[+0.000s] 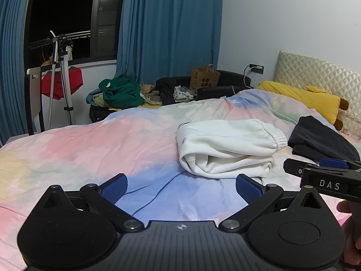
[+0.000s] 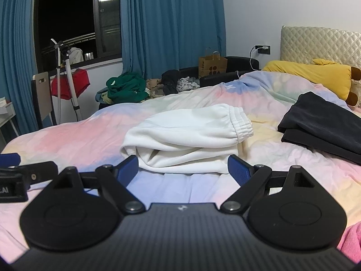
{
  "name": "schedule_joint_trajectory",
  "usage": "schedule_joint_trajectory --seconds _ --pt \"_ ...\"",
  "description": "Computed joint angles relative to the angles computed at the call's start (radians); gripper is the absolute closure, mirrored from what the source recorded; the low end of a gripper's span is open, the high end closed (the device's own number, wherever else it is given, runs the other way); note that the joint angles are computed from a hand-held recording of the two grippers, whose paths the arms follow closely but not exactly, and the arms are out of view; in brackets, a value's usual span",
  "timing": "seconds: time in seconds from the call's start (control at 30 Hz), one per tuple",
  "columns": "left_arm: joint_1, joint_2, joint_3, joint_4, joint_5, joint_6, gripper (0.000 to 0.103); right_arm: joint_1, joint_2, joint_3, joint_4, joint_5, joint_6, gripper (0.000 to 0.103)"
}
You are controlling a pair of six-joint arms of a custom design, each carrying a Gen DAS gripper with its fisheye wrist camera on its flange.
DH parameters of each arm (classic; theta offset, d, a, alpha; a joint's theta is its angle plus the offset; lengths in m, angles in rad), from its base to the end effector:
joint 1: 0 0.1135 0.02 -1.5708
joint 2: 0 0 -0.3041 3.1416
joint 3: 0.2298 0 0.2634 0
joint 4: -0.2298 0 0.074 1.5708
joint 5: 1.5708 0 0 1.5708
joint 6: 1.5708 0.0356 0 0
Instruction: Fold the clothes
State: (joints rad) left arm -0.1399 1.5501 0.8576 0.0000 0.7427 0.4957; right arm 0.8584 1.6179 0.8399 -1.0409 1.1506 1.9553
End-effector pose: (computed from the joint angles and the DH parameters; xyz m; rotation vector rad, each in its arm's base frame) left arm 0.3200 -0.0694 0.2360 1.0149 1.8634 -0.6265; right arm 0.1798 0.1584 0.1942 0.9047 1.7908 -0.4577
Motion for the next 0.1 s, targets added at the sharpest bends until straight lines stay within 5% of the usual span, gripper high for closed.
schedule_joint_trajectory --seconds 0.1 --pt "0.0 0.0 0.002 -0.003 0.001 0.003 0.0 -0.002 -0.003 -0.001 0.004 -0.003 -0.002 0.016"
